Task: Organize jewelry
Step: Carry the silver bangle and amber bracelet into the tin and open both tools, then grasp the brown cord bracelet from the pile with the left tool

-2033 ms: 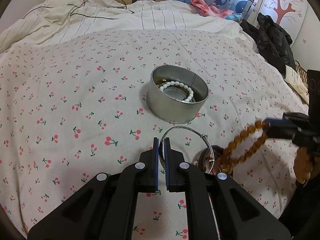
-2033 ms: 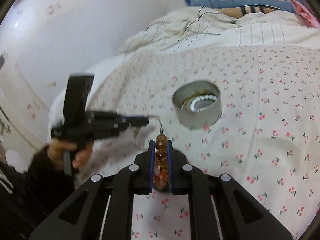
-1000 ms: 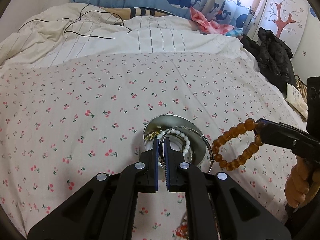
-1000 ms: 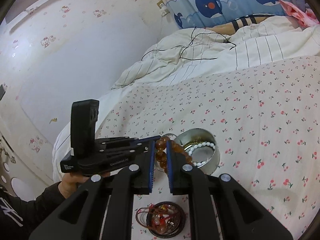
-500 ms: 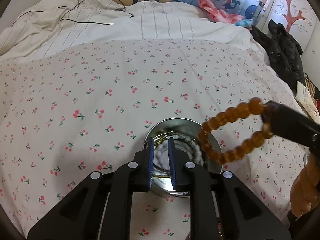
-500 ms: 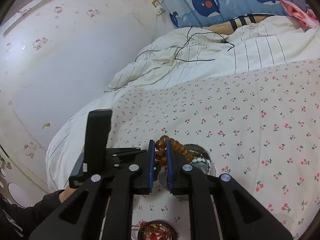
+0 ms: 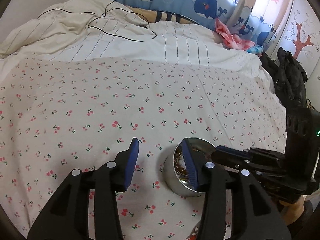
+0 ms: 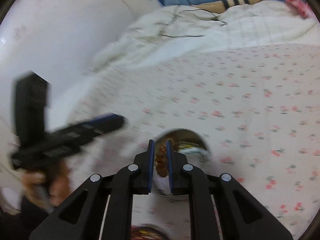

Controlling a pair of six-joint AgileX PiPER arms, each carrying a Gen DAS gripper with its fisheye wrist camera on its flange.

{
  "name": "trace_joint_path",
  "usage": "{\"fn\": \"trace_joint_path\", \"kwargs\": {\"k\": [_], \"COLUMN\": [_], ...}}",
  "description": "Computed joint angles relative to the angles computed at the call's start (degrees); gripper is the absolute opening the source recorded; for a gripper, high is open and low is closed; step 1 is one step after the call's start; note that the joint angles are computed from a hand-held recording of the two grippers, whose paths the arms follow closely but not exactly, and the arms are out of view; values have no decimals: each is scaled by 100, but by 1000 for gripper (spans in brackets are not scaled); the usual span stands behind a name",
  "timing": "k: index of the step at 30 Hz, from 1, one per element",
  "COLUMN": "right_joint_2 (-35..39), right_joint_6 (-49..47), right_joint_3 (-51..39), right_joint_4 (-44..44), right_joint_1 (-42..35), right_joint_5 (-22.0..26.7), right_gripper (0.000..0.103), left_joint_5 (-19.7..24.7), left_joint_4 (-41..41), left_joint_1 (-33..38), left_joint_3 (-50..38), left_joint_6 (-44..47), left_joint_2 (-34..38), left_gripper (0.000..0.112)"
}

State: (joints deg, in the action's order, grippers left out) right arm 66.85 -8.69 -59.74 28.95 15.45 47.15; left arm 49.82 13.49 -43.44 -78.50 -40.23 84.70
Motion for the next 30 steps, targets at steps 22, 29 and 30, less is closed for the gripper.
{"fn": "trace_joint_path", "kwargs": {"k": [22,29,30], "right_joint_2": [-2114,-2005,-1994], "right_joint_6": [942,1052,1070], "right_joint_3": [1307,1410,1407], "right_joint_4": [-1307,-1415,-1422], "right_joint_1": [321,470,523], "right_joint_5": [1130,1045,1042], "right_gripper": [42,43,43], "left_joint_5": [380,485,509], "left_joint_4": [-567,-697,-764], "left_joint_1": [-1836,-2126,-2150], "left_joint_3": [1493,1418,1403], "left_joint_6": [597,835,947], "left_joint_2": [-770,-591,-556], "left_gripper": [52,43,37]}}
